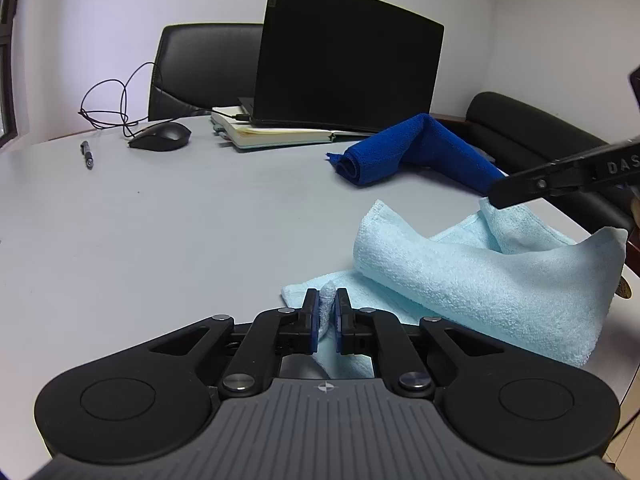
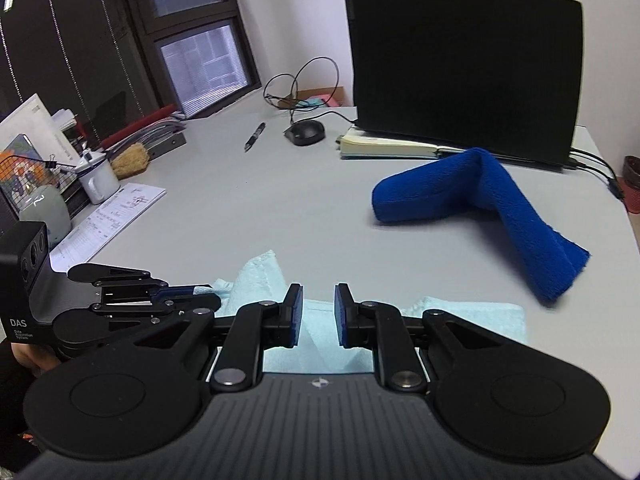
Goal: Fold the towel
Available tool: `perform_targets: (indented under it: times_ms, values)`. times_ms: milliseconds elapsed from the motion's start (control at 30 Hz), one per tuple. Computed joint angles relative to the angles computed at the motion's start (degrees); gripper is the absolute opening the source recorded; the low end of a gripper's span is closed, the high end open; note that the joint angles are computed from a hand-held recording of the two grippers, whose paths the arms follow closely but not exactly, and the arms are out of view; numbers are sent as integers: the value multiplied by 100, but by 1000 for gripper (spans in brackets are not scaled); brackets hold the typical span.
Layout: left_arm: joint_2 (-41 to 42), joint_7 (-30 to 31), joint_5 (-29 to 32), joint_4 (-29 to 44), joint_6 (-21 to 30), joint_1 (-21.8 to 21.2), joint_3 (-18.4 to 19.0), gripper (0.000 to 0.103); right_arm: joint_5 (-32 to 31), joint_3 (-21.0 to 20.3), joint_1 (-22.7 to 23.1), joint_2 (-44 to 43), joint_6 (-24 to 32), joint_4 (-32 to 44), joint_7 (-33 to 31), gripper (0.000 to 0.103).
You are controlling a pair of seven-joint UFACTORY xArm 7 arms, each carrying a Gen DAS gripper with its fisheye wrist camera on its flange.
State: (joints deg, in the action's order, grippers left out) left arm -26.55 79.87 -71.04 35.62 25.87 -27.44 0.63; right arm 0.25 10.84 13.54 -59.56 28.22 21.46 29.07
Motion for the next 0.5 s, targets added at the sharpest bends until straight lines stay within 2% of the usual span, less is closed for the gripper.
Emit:
perform_targets:
  times_ms: [267,433,500]
  values:
    - [28,3,-20,30,105,40,18,9,490,-1049,773,945,-311,409,-1486,20]
    - [68,-28,-35,70,238,98,40,9,982,-1393,996,1351,-271,676,-2249,35]
    - [82,-31,-42,84,279,126,34,9,1199,-1517,1096,1488,-203,791,-2545,36]
